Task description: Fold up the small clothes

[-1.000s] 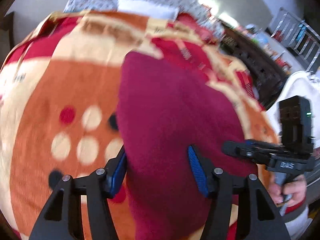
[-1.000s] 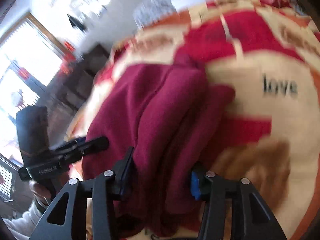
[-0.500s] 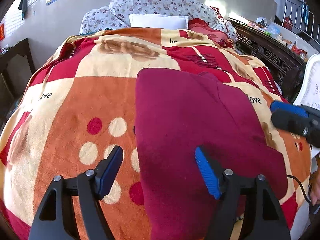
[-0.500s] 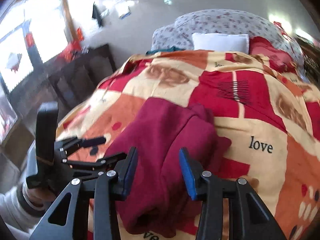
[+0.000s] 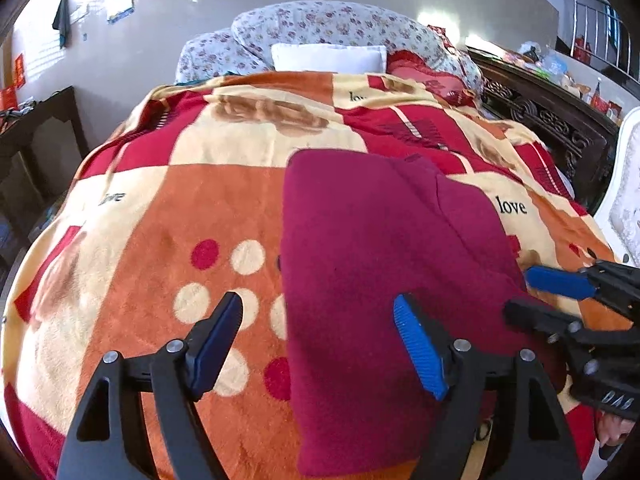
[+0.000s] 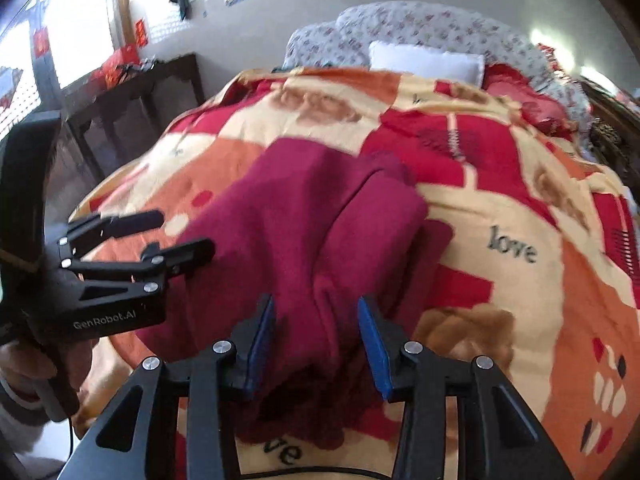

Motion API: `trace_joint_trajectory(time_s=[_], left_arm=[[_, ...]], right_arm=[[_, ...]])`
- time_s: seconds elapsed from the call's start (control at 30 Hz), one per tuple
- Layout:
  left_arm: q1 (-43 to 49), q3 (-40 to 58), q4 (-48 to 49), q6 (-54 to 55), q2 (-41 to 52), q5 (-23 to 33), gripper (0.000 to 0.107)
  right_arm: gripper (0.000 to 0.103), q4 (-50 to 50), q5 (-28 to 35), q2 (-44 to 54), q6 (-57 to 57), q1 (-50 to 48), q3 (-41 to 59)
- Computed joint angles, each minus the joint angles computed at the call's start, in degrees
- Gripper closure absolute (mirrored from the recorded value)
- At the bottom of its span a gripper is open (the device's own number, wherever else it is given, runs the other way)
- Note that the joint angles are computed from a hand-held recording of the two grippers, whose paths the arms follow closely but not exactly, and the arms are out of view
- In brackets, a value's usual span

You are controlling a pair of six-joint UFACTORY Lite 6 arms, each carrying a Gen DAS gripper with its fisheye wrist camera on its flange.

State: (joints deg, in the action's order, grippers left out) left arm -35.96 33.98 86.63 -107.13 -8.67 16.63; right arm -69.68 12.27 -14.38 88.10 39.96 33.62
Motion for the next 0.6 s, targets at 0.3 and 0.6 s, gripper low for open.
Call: trace_joint_trajectory(time_s=[0.3,0.6], left_arm=[[-4.41,-4.3,-10.83,7.39,-10.49,7.77,0.029],[-9.35,-6.54,-14.43,9.25,-17.52,14.17,0.028]], right_arm=[[0.031,0.2,14.68,-5.21,9.76,9.61,0.56],[0.025,0.6,20.11,-4.84,15.01,13.75,0.5]])
